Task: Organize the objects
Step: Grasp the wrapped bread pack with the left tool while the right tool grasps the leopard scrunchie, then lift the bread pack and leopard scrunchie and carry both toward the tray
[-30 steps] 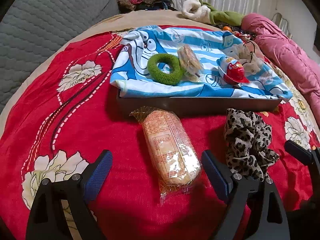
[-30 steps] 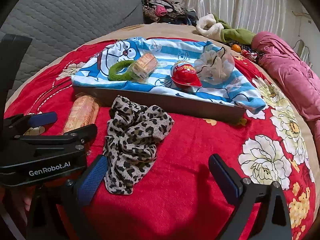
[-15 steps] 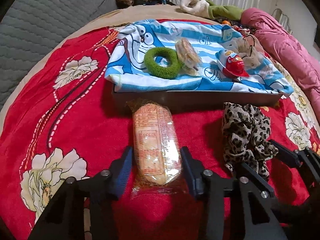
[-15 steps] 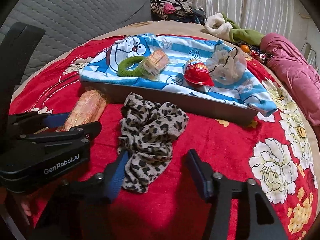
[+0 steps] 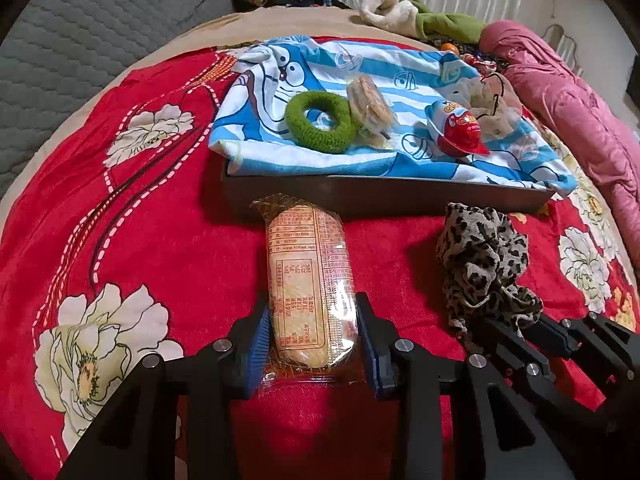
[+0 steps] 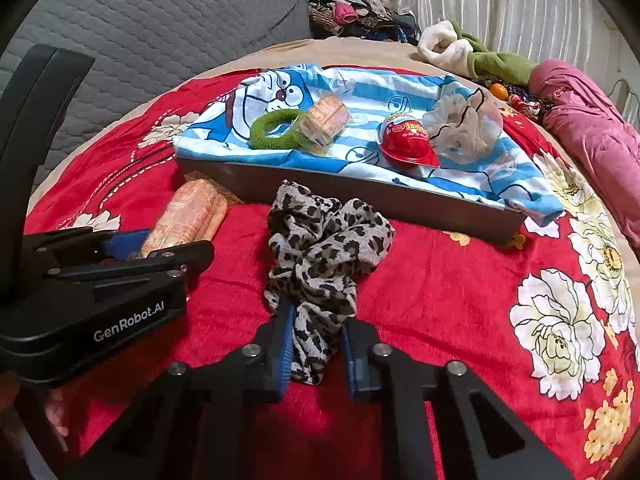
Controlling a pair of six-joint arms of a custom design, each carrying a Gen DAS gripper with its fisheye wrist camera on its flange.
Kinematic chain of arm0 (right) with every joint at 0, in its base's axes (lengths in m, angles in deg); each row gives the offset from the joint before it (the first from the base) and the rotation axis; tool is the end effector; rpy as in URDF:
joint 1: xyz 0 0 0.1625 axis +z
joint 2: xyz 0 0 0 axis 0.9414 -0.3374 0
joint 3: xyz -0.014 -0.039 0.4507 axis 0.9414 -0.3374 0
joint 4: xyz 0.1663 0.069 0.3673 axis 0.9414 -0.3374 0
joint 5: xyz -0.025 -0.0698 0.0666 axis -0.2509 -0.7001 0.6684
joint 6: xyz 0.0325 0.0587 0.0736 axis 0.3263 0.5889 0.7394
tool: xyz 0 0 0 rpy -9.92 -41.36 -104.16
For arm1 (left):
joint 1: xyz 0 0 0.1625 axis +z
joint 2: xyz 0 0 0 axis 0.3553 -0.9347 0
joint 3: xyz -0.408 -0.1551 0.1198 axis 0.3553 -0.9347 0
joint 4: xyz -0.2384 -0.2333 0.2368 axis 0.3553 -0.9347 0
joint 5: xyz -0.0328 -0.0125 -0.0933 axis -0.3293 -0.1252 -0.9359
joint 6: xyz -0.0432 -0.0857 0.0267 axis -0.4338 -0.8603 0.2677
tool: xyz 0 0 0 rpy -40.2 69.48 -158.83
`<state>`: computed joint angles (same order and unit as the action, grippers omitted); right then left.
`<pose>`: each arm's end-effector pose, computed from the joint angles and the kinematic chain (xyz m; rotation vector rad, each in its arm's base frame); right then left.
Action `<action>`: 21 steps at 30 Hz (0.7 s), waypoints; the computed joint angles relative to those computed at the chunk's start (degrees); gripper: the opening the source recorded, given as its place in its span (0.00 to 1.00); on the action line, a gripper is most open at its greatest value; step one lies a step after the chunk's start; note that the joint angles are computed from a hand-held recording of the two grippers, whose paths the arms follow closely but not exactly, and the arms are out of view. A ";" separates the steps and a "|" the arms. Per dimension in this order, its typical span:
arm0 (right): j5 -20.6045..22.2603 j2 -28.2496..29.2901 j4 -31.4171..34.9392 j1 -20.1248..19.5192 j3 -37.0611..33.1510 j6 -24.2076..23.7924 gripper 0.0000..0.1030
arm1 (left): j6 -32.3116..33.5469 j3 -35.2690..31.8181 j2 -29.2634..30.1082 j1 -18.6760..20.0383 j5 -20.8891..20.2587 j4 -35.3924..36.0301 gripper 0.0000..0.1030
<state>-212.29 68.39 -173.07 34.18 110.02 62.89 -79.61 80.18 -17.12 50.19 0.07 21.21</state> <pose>0.2418 -0.6522 -0.0770 0.4936 -2.3028 0.7116 -0.0327 -0.7035 0.1281 0.4120 2.3744 -0.6260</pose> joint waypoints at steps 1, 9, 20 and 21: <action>0.22 -0.08 0.02 0.03 0.14 -0.03 0.17 | -0.08 0.08 -0.10 0.04 0.39 0.08 0.39; 1.72 -1.79 -1.14 -0.02 2.96 2.02 0.14 | 0.28 3.36 -2.10 -0.50 0.16 -2.01 0.39; 1.07 -3.64 -6.03 1.04 6.94 2.61 0.14 | 1.01 10.87 -7.19 -2.25 -0.66 -6.62 0.39; 0.82 -3.76 -6.53 1.21 7.21 2.49 0.14 | 0.95 11.40 -7.57 -2.41 -0.72 -6.82 0.39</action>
